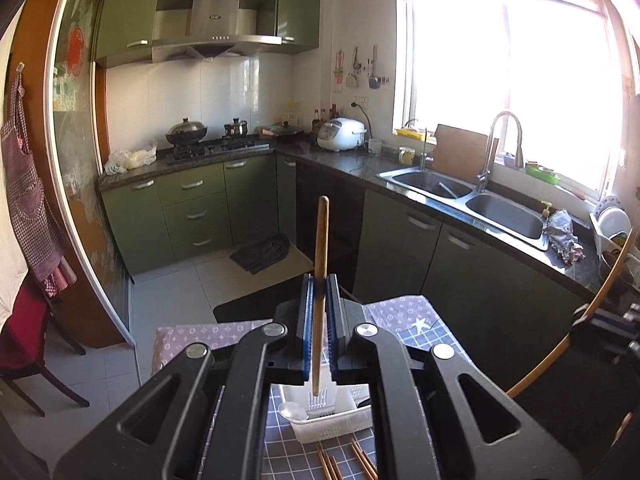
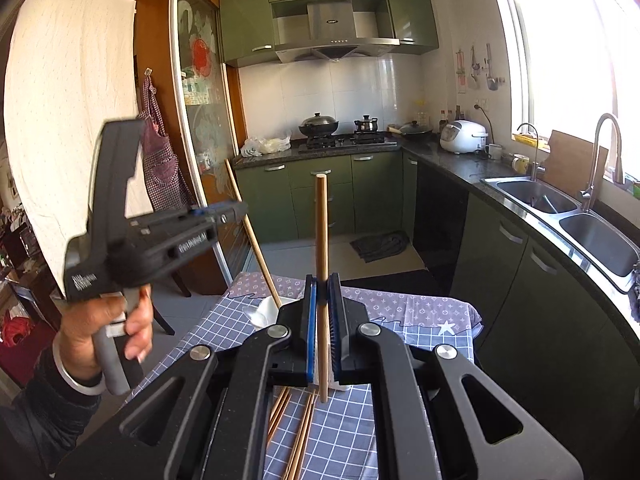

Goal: Organize utensils
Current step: 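Lower both held chopsticks into the white holder and open both grippers, then grasp another wooden chopstick with the left gripper while the right tool moves toward the chopsticks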

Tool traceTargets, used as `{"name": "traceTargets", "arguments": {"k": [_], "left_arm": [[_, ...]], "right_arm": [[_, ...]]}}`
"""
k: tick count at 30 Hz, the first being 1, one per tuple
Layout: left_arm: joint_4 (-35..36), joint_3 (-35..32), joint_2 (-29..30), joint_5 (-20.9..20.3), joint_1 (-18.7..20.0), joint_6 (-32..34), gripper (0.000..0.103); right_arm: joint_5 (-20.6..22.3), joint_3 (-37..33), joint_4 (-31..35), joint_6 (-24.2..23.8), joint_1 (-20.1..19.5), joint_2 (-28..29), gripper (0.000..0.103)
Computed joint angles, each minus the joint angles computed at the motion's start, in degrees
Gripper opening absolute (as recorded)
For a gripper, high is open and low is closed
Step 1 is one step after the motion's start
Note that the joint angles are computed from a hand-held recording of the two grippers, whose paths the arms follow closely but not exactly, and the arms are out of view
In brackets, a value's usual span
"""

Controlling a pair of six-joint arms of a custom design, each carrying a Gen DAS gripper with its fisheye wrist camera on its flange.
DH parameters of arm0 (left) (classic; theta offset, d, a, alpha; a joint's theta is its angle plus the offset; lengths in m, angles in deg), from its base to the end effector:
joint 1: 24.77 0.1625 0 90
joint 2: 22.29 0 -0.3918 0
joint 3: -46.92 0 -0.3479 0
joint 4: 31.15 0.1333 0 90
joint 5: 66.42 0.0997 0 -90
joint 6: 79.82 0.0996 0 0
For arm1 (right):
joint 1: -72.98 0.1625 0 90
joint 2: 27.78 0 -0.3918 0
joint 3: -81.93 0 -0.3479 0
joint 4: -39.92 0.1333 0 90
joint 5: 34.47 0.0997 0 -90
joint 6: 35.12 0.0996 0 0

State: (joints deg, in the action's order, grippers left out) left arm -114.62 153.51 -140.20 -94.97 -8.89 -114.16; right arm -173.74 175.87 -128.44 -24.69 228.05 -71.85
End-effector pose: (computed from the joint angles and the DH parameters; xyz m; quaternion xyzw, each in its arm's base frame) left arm -0.1907 -0.2838 0.5379 0.2721 0.8149 -0.4352 0.2692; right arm 0.5906 -0.2107 0.1595 0.3132 -0.8298 0.4242 0.1825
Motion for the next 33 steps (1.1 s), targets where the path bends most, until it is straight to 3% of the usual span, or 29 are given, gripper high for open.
{"name": "traceTargets", "arguments": {"k": [5, 8, 14, 25, 27, 33], "left_arm": [[-2.7, 2.8, -0.8, -2.8, 4.0, 2.1, 0.006], [-0.4, 3.1, -2.2, -2.7, 3.1, 1.1, 0.009], [10.4, 0.6, -5.3, -2.3, -2.2, -6.4, 0.012], [39.0, -7.0, -8.2, -6.8, -15.4, -28.1, 0.012], [42.5, -7.9, -8.5, -8.7, -17.2, -31.2, 0.014], [50.7, -8.8, -10.1, -14.3, -22.0, -39.3, 0.017]], "right_arm": [[1.0, -4.3, -1.4, -2.4, -1.6, 1.8, 0.007], [1.5, -7.0, -4.1, -4.0, -2.8, 3.2, 0.007], [1.7, -12.7, -2.2, -3.5, -6.0, 7.1, 0.007], [3.8, -13.2, 2.6, -0.3, -11.4, 11.8, 0.009], [3.7, -13.0, 2.6, -0.3, -11.3, 12.0, 0.017], [3.5, -5.4, -3.8, -0.9, -7.7, 8.1, 0.020]]}}
